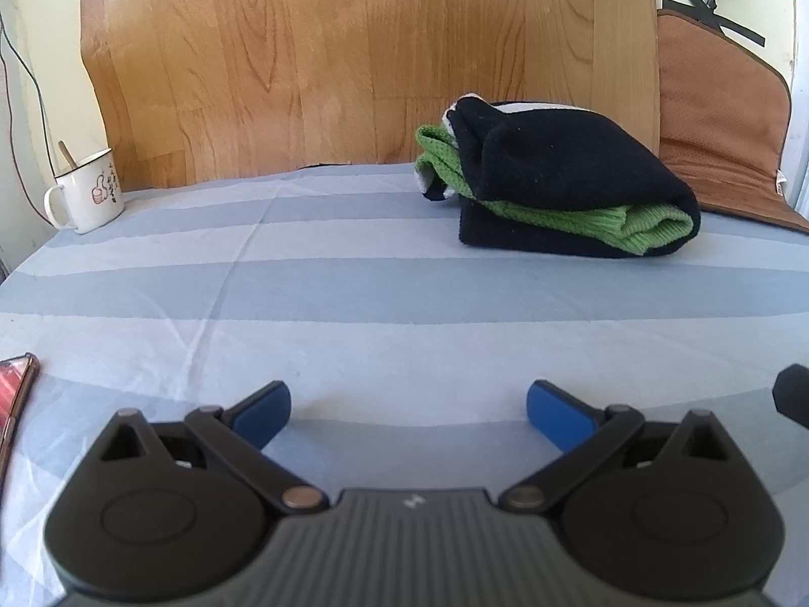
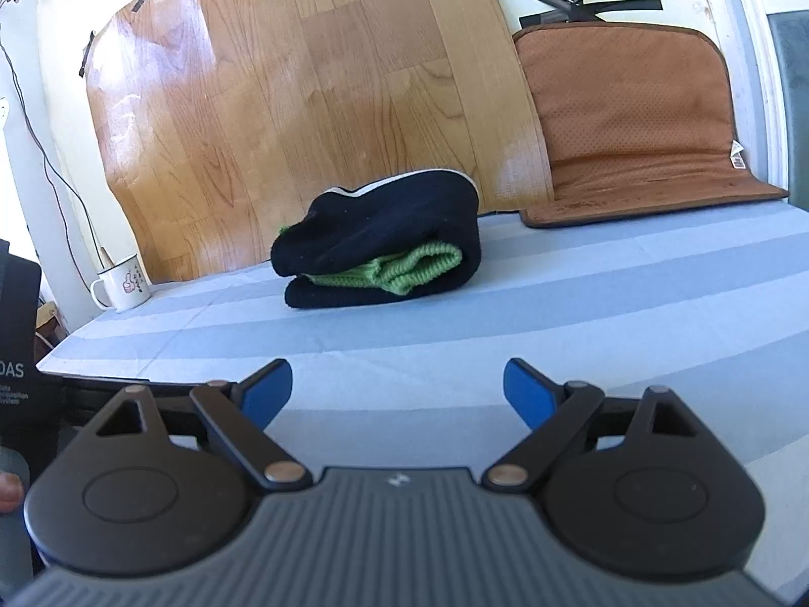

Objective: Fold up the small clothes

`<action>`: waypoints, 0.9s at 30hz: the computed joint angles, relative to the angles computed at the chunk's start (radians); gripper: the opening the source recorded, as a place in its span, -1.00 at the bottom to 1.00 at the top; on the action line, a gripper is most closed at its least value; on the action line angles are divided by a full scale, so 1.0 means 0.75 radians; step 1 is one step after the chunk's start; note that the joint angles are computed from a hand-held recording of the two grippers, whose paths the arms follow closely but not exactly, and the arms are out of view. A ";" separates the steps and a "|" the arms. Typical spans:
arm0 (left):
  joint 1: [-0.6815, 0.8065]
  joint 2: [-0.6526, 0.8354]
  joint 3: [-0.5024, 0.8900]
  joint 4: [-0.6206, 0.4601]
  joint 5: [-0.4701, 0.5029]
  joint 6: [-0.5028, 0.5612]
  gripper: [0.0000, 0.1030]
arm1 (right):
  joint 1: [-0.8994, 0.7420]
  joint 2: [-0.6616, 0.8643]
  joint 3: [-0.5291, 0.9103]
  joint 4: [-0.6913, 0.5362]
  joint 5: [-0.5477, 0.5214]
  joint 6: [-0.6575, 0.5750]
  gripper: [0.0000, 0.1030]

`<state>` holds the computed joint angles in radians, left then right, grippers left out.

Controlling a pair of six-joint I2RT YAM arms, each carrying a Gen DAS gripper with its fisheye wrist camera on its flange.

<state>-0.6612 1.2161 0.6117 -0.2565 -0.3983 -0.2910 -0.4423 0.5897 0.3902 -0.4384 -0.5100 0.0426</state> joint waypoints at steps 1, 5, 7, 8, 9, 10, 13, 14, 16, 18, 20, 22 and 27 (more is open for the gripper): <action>-0.003 -0.004 -0.002 0.002 -0.005 -0.001 1.00 | -0.001 -0.002 -0.001 0.001 0.000 0.003 0.79; -0.005 -0.020 -0.011 0.013 -0.021 -0.001 1.00 | -0.004 -0.013 -0.006 0.004 -0.002 0.017 0.80; -0.004 -0.029 -0.018 0.026 -0.020 0.004 1.00 | -0.005 -0.017 -0.008 0.006 -0.004 0.025 0.80; -0.005 -0.032 -0.020 0.029 -0.019 0.007 1.00 | -0.006 -0.020 -0.009 0.005 -0.006 0.028 0.80; -0.005 -0.034 -0.022 0.032 -0.020 0.011 1.00 | -0.010 -0.018 -0.009 0.006 -0.012 0.028 0.80; -0.009 -0.038 -0.024 0.034 -0.025 0.012 1.00 | -0.013 -0.016 -0.009 0.007 -0.016 0.030 0.80; -0.018 -0.050 -0.031 0.041 -0.033 0.024 1.00 | -0.025 -0.023 -0.012 0.001 -0.031 0.033 0.80; -0.020 -0.055 -0.031 0.039 -0.034 0.026 1.00 | -0.026 -0.023 -0.012 0.002 -0.032 0.036 0.80; -0.022 -0.069 -0.029 0.025 -0.030 0.030 1.00 | -0.036 -0.024 -0.013 0.001 -0.044 0.037 0.80; -0.034 -0.084 -0.027 0.007 -0.050 0.029 1.00 | -0.037 -0.024 -0.014 0.004 -0.048 0.044 0.80; -0.052 -0.091 -0.018 -0.015 -0.092 0.027 1.00 | -0.047 -0.018 -0.013 0.004 -0.060 0.042 0.80; -0.068 -0.094 -0.007 -0.032 -0.137 0.033 1.00 | -0.060 -0.010 -0.011 0.004 -0.075 0.035 0.80; -0.079 -0.082 0.026 -0.061 -0.235 0.062 1.00 | -0.070 -0.027 -0.017 0.004 -0.089 0.037 0.80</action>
